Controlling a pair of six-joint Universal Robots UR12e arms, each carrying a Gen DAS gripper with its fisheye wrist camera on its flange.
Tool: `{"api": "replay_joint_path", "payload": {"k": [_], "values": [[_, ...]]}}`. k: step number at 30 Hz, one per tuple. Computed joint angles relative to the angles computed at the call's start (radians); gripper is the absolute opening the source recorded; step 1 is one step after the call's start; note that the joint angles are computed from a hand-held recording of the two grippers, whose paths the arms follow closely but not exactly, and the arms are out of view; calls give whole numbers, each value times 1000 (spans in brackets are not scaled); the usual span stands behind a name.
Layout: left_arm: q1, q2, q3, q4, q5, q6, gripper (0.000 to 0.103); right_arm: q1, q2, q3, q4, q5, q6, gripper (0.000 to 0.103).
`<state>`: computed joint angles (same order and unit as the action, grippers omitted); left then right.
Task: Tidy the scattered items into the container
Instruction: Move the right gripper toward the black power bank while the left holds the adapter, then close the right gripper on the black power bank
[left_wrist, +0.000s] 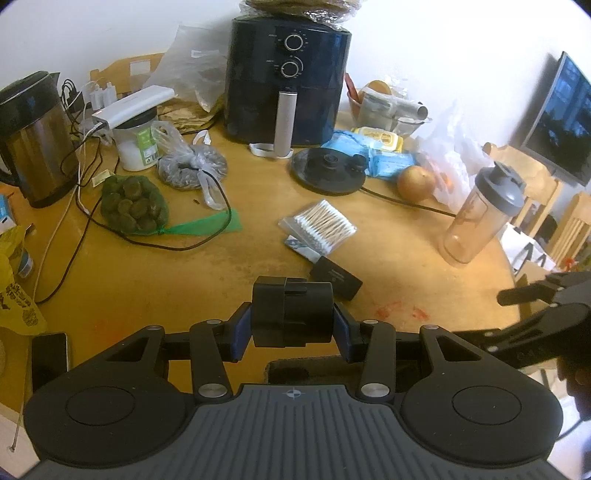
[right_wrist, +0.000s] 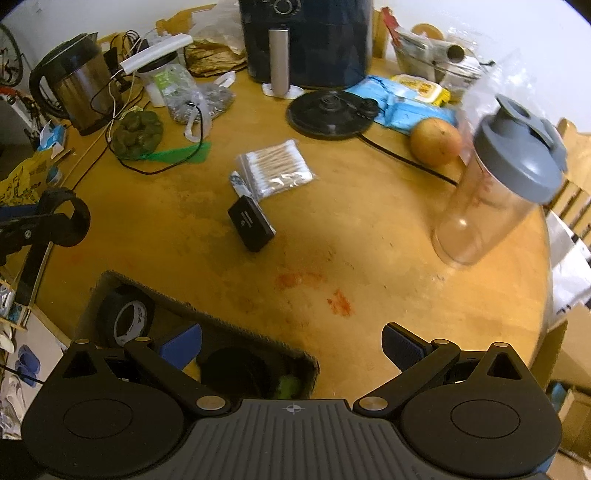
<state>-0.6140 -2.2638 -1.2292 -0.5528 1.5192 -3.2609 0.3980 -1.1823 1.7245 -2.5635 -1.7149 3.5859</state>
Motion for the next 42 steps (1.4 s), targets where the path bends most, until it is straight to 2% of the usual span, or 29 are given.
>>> {"api": "replay_joint_path", "payload": {"k": [16, 26, 31, 42], "values": [[19, 8, -12, -18, 8, -40, 44, -4, 102, -94, -63, 14, -218, 103], [32, 10, -16, -39, 1, -57, 44, 9, 181, -163, -85, -22, -407, 102], [39, 10, -19, -44, -3, -64, 44, 17, 225, -203, -74, -61, -502, 90], [51, 10, -20, -62, 1, -89, 44, 23, 285, -265, -44, -97, -608, 69]]}}
